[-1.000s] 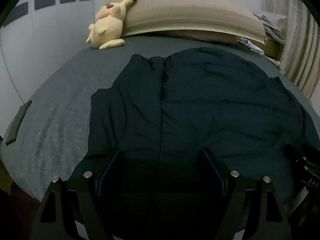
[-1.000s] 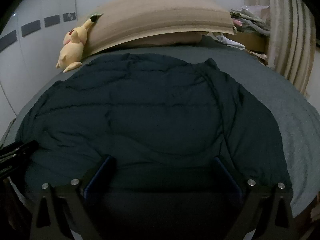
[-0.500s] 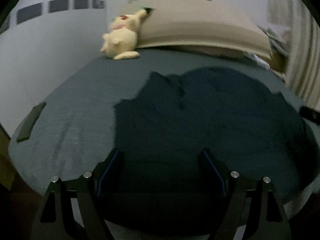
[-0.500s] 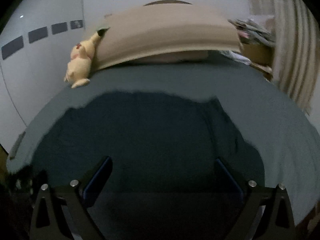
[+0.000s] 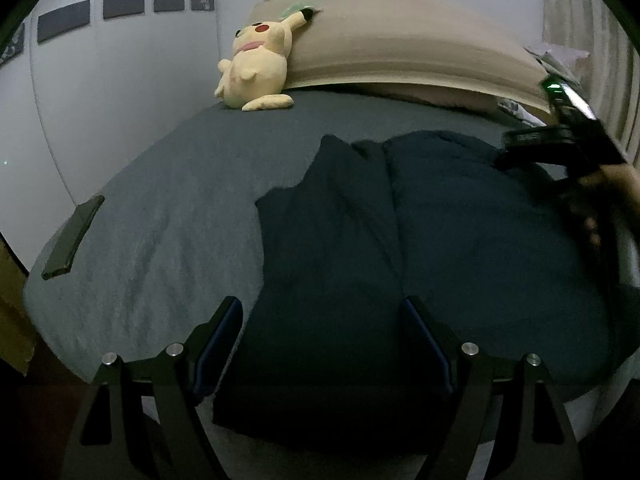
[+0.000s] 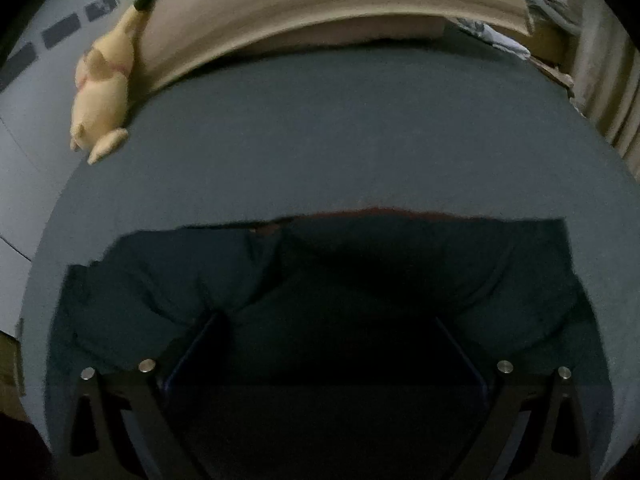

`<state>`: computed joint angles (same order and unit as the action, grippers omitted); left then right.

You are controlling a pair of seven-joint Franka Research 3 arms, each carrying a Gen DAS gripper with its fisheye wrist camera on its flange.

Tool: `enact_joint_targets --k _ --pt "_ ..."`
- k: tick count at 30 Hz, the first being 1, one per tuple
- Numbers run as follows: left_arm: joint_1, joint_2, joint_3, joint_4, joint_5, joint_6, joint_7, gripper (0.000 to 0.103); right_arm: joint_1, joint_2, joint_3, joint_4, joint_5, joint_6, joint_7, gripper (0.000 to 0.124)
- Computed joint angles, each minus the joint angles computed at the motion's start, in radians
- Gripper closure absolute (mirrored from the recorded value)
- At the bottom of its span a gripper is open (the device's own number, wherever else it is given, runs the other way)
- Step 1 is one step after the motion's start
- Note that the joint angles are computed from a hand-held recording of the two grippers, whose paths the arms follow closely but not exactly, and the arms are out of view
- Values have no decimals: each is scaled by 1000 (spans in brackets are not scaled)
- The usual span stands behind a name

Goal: Fold large clothes

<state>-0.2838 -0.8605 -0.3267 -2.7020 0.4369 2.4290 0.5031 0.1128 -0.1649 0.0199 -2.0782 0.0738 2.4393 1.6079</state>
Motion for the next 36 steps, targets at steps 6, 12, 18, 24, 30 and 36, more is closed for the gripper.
enact_joint_targets --k 6,12,18,24,30,36 --pt "26 -24 16 -10 -2 -11 -23 21 -53 -227 -75 -192 110 97 -138 24" --pt "11 -11 26 10 -45 -48 -18 21 -137 -171 -114 -189 135 6 -162 26" --pt "-5 7 3 68 -28 -37 -4 21 -148 -445 -109 -395 213 133 -228 25" --pt "-47 45 -4 87 -56 -18 7 21 -203 -705 -75 -623 228 116 -208 24" --pt "-55 15 5 78 -75 -24 8 21 -237 -676 -58 -641 150 109 -185 24" --pt "-59 -29 17 62 -100 -15 -11 21 -237 -875 -43 -668 132 78 -184 21"
